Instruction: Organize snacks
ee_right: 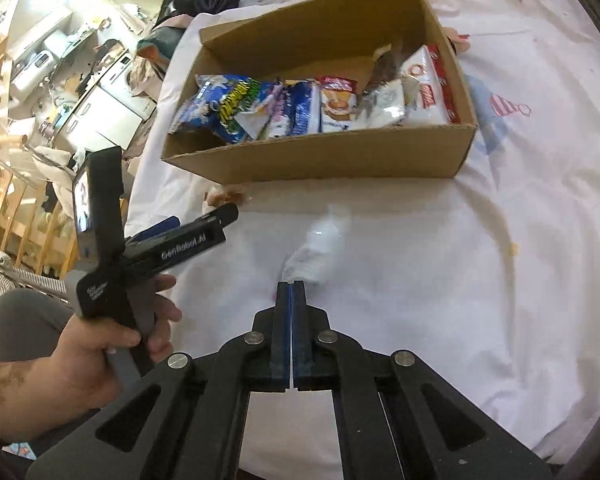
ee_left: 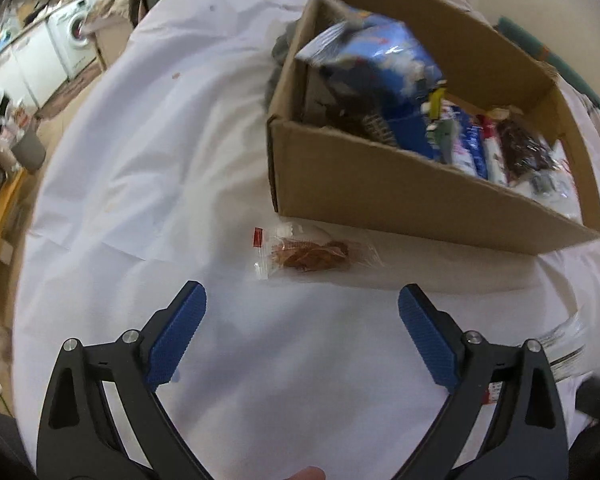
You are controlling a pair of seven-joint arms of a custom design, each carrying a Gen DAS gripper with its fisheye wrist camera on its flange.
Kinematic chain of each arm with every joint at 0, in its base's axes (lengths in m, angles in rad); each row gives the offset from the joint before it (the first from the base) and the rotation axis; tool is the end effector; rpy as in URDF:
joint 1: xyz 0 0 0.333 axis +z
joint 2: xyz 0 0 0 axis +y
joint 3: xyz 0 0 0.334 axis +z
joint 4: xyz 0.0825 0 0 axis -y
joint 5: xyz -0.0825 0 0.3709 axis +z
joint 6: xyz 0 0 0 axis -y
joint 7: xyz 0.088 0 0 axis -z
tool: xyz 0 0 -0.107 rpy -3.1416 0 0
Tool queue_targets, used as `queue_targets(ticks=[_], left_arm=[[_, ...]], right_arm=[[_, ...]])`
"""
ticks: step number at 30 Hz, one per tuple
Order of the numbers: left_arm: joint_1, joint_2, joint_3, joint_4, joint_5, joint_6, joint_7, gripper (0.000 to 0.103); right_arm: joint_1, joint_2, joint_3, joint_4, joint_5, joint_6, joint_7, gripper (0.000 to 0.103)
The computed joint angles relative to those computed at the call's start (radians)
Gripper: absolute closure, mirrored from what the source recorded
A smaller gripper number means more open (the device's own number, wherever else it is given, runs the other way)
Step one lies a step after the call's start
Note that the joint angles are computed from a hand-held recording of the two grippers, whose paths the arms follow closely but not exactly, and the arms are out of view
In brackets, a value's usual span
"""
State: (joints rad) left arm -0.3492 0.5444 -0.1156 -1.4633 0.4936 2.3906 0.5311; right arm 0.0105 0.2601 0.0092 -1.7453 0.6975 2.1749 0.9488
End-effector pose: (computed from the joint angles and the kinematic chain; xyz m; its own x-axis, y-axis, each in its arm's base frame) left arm 0.6679 -0.3101 0.4301 0.2794 -0.9566 0.0829 -0.8270 -0.2836 -0.4854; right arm 0.6447 0.0366 0.4707 0.3381 -0.8280 -0.4473 -0.9102 -0.1669 -0.3791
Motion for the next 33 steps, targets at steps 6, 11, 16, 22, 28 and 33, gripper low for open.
queue_targets(ticks=[6, 11, 16, 22, 28, 33], left_arm=[[0.009, 0.069, -0.011, 0.098, -0.039, -0.036, 0.070, 0.007], [-0.003, 0.127, 0.000, 0.183, -0.061, -0.091, 0.089, 0.007], [-0.011, 0.131, 0.021, 0.179, -0.040, -0.050, 0.060, 0.030], [0.000, 0.092, 0.005, 0.135, -0.057, -0.062, 0.075, 0.054], [0.038, 0.005, -0.046, 0.107, -0.151, -0.148, 0.132, 0.055], [0.055, -0.076, -0.067, 0.079, -0.173, -0.181, 0.270, 0.055]], right_arm=[[-0.019, 0.037, -0.006, 0.032, 0.006, -0.044, 0.043, 0.103], [-0.030, 0.051, -0.001, 0.048, 0.026, -0.052, 0.058, 0.103], [-0.028, 0.052, 0.000, 0.047, 0.014, -0.050, 0.069, 0.103], [-0.022, 0.070, -0.004, 0.071, -0.005, -0.034, 0.114, 0.097], [0.039, 0.155, -0.013, 0.202, -0.257, -0.066, 0.180, 0.028], [0.102, 0.200, 0.005, 0.266, -0.438, -0.077, -0.001, 0.022]])
